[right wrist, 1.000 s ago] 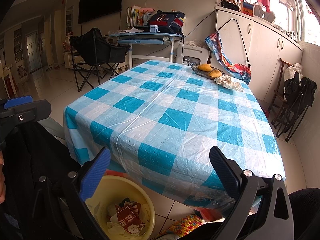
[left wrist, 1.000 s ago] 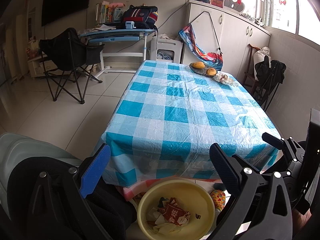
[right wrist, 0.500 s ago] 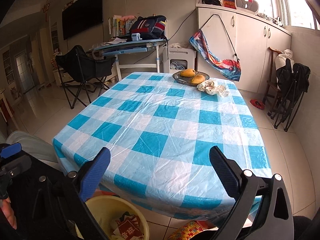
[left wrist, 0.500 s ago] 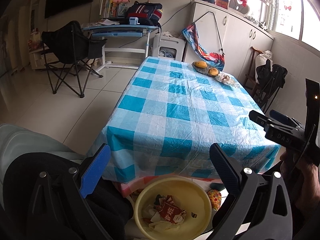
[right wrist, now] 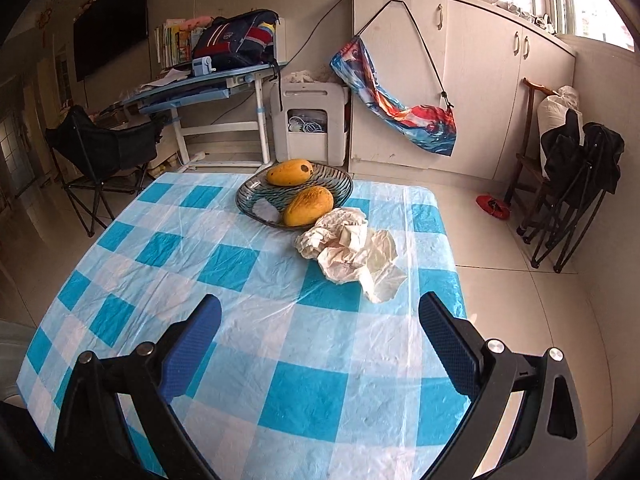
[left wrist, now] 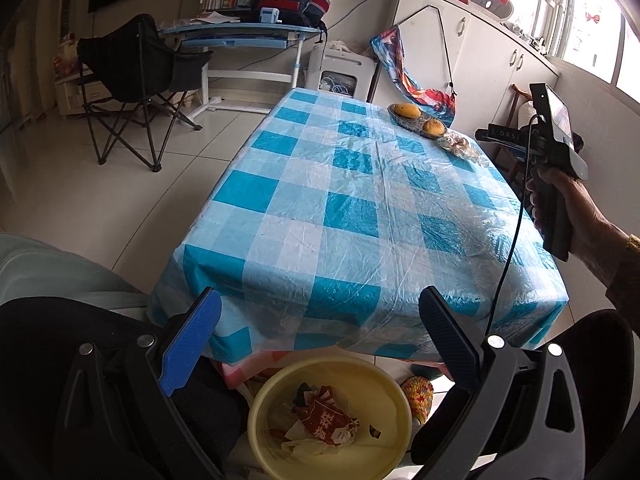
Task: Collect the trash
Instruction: 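Reach the right gripper to the crumpled white plastic bag and grasp it, then carry the white bag with the right gripper and drop it into the basin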
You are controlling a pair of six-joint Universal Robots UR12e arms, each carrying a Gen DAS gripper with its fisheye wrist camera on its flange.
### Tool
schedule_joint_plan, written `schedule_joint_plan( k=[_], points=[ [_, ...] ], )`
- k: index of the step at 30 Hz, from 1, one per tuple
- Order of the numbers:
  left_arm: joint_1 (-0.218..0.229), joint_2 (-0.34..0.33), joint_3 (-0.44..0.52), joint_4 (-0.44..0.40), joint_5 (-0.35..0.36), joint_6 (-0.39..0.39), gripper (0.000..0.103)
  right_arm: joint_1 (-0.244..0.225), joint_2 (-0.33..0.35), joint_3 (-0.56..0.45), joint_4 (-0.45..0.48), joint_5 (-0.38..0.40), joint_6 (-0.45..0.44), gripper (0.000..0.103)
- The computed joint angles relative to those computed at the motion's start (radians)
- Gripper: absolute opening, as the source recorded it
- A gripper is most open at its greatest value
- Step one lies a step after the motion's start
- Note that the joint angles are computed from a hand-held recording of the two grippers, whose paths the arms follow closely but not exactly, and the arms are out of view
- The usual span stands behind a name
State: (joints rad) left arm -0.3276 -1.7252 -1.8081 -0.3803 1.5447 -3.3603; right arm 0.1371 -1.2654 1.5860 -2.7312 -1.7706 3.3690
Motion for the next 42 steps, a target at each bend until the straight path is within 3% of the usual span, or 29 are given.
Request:
schedule_joint_plan(
  k=[4, 7, 9, 10, 11, 13, 14, 15, 20, 25, 34, 42],
  points=[
    [0.004, -0.016, 0.023, -0.034, -0.019, -0.005, 0.096, -0.032, 0.056, -0.08, 0.074, 0.034, 0.055, 0.094],
    [0.009, -0.02, 0.032, -0.055, -0.031, -0.014, 0.096, -0.04, 0.095, -0.129, 0.131, 0.032, 0.048, 0.093],
    [0.013, -0.021, 0.036, -0.066, -0.039, -0.022, 0.096, -0.048, 0.114, -0.155, 0.196, 0.061, 0.041, 0.082],
    [0.015, -0.021, 0.037, -0.071, -0.041, -0.027, 0.096, -0.056, 0.117, -0.155, 0.21, 0.099, 0.04, 0.068],
    [0.017, -0.022, 0.039, -0.076, -0.041, -0.03, 0.096, -0.067, 0.112, -0.14, 0.19, 0.168, 0.043, 0.048],
    [0.019, -0.023, 0.041, -0.083, -0.043, -0.036, 0.096, -0.072, 0.093, -0.112, 0.158, 0.219, 0.069, 0.035],
    [0.02, -0.023, 0.041, -0.082, -0.043, -0.039, 0.096, -0.077, 0.082, -0.098, 0.146, 0.263, 0.079, 0.021],
    [0.021, -0.024, 0.041, -0.077, -0.044, -0.041, 0.096, -0.083, 0.067, -0.077, 0.136, 0.312, 0.091, 0.015],
    [0.017, -0.011, 0.024, -0.034, -0.022, -0.039, 0.096, -0.088, -0.025, 0.051, 0.001, 0.505, 0.135, 0.015],
    [0.014, 0.009, -0.007, 0.031, 0.012, -0.049, 0.096, -0.048, -0.106, 0.157, -0.057, 0.606, 0.135, 0.015],
    [0.007, 0.053, -0.068, 0.154, 0.069, -0.043, 0.096, 0.087, -0.197, 0.291, -0.053, 0.639, 0.059, 0.015],
    [0.007, 0.068, -0.086, 0.199, 0.088, -0.028, 0.096, 0.175, -0.192, 0.302, 0.029, 0.633, -0.028, 0.015]
  ],
)
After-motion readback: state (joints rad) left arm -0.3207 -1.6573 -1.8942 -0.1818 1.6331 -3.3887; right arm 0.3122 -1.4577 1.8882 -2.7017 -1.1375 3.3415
